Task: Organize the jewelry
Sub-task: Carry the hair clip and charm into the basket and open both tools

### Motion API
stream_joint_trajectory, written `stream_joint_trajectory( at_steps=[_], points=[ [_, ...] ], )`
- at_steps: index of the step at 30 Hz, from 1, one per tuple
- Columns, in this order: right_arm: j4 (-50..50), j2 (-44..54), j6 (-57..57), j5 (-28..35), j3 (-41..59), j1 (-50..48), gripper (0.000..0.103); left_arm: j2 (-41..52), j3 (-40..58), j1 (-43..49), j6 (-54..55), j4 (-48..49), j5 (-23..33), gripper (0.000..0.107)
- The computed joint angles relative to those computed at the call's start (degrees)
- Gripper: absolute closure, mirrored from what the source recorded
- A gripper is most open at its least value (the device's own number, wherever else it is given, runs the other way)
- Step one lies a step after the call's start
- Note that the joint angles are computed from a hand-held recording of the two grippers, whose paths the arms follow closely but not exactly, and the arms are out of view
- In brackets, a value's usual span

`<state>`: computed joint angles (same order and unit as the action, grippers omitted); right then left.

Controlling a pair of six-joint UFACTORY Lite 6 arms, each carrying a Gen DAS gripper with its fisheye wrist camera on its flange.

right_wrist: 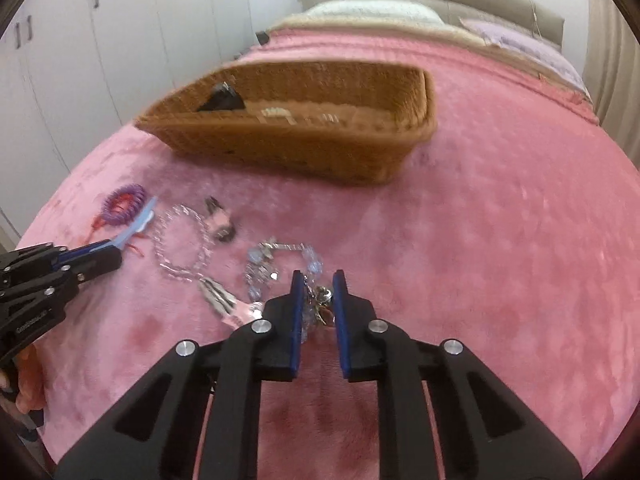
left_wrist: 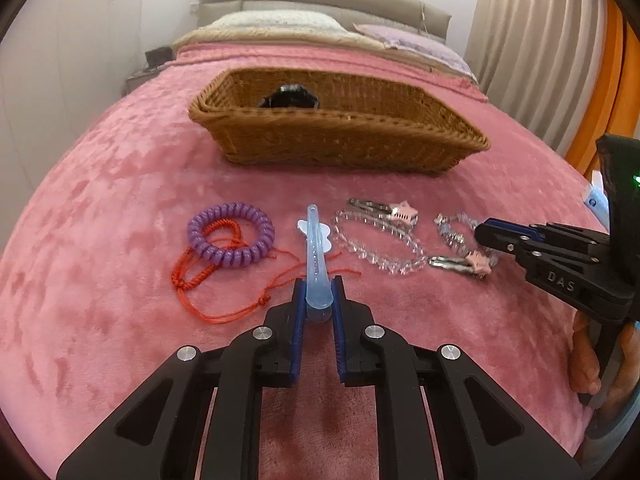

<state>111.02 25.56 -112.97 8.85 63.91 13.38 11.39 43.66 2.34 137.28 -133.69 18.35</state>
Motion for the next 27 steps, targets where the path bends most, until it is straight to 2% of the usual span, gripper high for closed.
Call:
stream_joint_trajectory(
  at_steps=[2, 3, 6, 10, 12, 16, 22, 24, 27],
  points=[
    [5.5, -2.5, -5.4, 1.1, -1.9, -0.2, 0.094, -2.3, -1.9, 1.0, 0.3, -0.4, 1.9, 0.096],
    [4.9, -3.5, -4.8, 1.7, -2.4, -0.4, 0.094, -3.8, -2.9, 1.5, 0.0, -0.2, 2.7, 0.096],
    [-1.7, -6.0, 2.5, 4.4, -3.3, -0.9, 0.094, -6.7, -4.4, 2.5, -2.0, 1.7, 4.4, 0.096],
    [-4.3, -9.1, 5.7, 6.5, -4.4, -1.6, 0.094, -10.9, -6.5, 2.5, -3.1, 2.2, 5.2, 0.096],
    [-4.7, -11.3, 6.4, 6.6, -5.3, -1.7, 0.094, -13.1, -7.2, 2.6, -4.6, 3.5, 5.5, 0.096],
    [-13.2, -14.4, 15.4, 6.3, -4.6, -1.5, 0.094, -16.5, -7.3, 2.5, -8.6, 6.9, 4.9, 0.096],
    [-24.6, -16.2, 27.4, 5.6, 0.2, -1.9, 0.094, -18.0, -2.8, 2.6, -17.8, 15.5, 4.2, 0.096],
    [-30.5, -14.9, 33.2, 5.2, 4.2, -1.7, 0.094, -16.4, 0.3, 1.9, -18.7, 16.4, 3.2, 0.096],
    [-40.3, -9.8, 43.0, 4.0, 12.7, -1.1, 0.094, -9.6, 9.4, 2.0, -28.8, 25.8, 5.5, 0.096]
  ],
)
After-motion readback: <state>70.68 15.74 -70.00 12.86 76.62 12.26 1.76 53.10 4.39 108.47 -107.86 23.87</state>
